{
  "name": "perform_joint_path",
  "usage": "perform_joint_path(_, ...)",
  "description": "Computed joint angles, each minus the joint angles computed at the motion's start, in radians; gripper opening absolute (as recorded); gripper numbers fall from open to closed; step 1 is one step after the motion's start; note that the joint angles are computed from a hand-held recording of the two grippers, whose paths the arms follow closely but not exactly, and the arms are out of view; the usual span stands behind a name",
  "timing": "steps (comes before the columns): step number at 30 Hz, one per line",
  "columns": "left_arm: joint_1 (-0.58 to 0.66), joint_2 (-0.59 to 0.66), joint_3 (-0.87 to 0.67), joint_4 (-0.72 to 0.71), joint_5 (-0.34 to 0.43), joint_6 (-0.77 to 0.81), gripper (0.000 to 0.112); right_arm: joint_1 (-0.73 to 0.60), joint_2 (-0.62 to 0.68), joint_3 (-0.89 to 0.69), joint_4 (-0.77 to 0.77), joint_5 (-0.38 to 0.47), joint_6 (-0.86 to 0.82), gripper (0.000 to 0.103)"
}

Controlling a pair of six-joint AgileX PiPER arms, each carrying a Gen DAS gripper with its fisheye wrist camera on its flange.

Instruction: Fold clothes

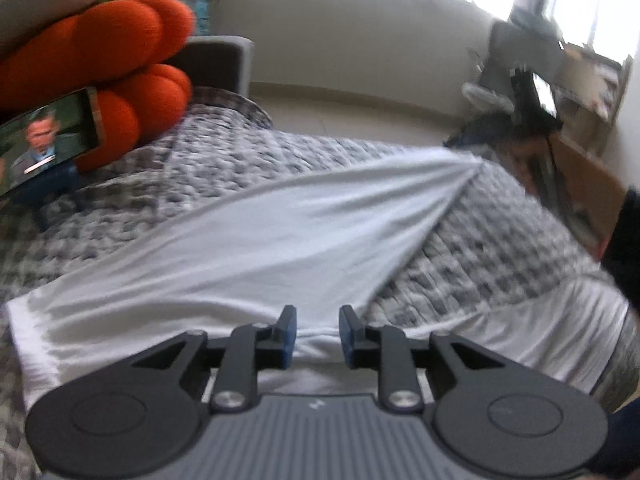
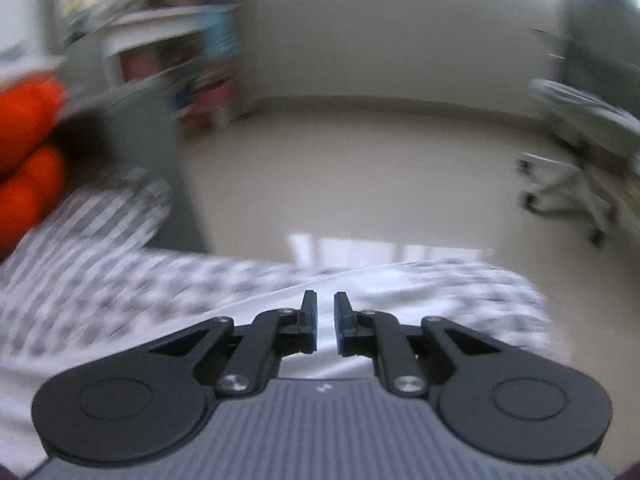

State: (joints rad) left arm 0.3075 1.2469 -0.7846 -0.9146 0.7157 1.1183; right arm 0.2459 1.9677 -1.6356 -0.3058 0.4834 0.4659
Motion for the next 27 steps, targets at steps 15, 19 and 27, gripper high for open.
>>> perform_joint_path(15, 0.196, 0.016, 0.049, 0.068, -0.023, -0.042, 0.026, 0.128, 0.288, -0.421, -0.076, 0.241, -0.136, 0.016)
perform_joint_path(19, 0.302, 0.021, 0.031, 0.042, -0.006, 0.004, 0.027, 0.115, 0.212, -0.313, -0.135, 0.150, 0.053, 0.019)
perform_joint_path(27, 0.378, 0.111, -0.044, 0.066, -0.134, -0.115, 0.031, 0.130, 0.027, -0.052, 0.086, 0.018, -0.175, 0.029)
